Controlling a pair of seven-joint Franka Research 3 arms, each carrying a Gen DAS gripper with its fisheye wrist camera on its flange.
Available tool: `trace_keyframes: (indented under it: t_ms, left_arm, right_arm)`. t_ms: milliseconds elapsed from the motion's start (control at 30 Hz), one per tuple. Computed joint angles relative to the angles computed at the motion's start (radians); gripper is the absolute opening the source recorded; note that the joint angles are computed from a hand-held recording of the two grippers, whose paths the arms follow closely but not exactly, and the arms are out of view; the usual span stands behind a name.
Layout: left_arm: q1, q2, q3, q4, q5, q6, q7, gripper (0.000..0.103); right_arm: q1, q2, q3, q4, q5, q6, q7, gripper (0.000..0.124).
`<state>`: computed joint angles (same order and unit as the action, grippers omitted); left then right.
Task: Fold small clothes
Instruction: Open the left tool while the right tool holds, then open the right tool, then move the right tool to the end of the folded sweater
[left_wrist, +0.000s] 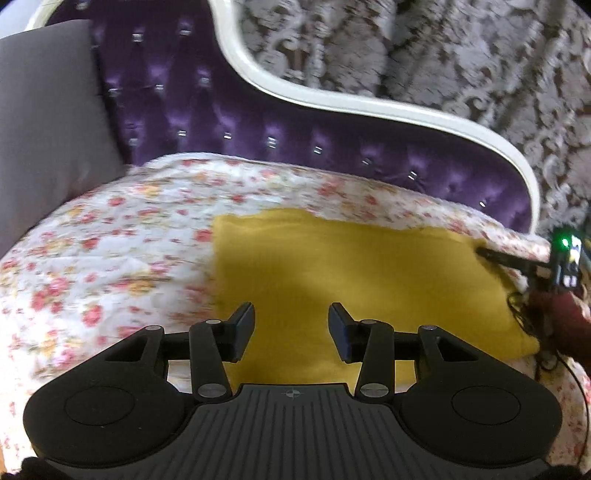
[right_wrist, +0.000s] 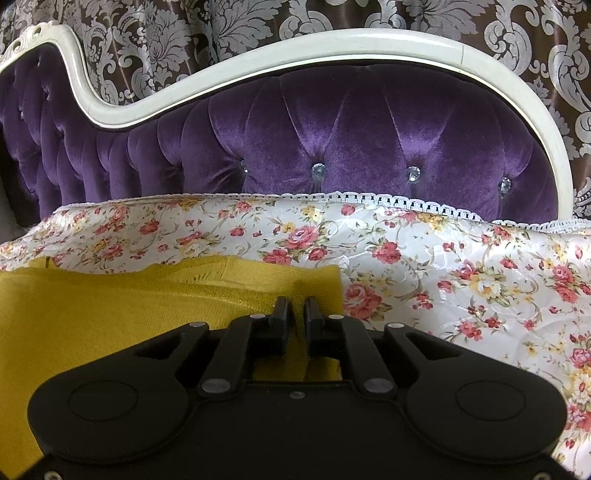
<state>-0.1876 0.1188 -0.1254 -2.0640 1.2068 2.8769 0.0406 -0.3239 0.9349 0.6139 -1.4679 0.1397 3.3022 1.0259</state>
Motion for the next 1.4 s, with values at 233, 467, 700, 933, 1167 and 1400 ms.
trace_keyframes:
  t_ms: [233,467,700,933,1167,1400]
  left_arm:
    - [-0.027,0.091,-0.002,0.061,-0.097,0.006,0.133,0.043]
    - [-0.053,0.115,0.019,0.053,-0.197,-0.027,0.24,0.043]
    - [-0.061,0.11,0.032,0.041,-0.21,-0.017,0.252,0.043]
    - [-0.066,0.113,0.039,0.042,-0.201,-0.013,0.239,0.043]
    - [-0.068,0.111,0.041,0.04,-0.188,-0.011,0.223,0.043]
    - [-0.065,0.11,0.041,0.037,-0.177,-0.004,0.205,0.043]
  right_arm:
    - [-0.024,-0.003,0.021,0.025,0.056,-0.088,0.004,0.099]
    - [-0.113,-0.02,0.108,-0.029,0.076,0.013,-0.007,0.099]
    - [-0.309,-0.088,0.286,-0.196,-0.045,0.011,0.044,0.1]
    - [-0.491,-0.133,0.479,-0.402,-0.105,-0.071,-0.02,0.101]
    - [-0.428,-0.234,0.431,-0.51,-0.089,-0.089,-0.15,0.101]
    - [-0.228,-0.362,0.201,-0.537,-0.017,-0.093,-0.211,0.101]
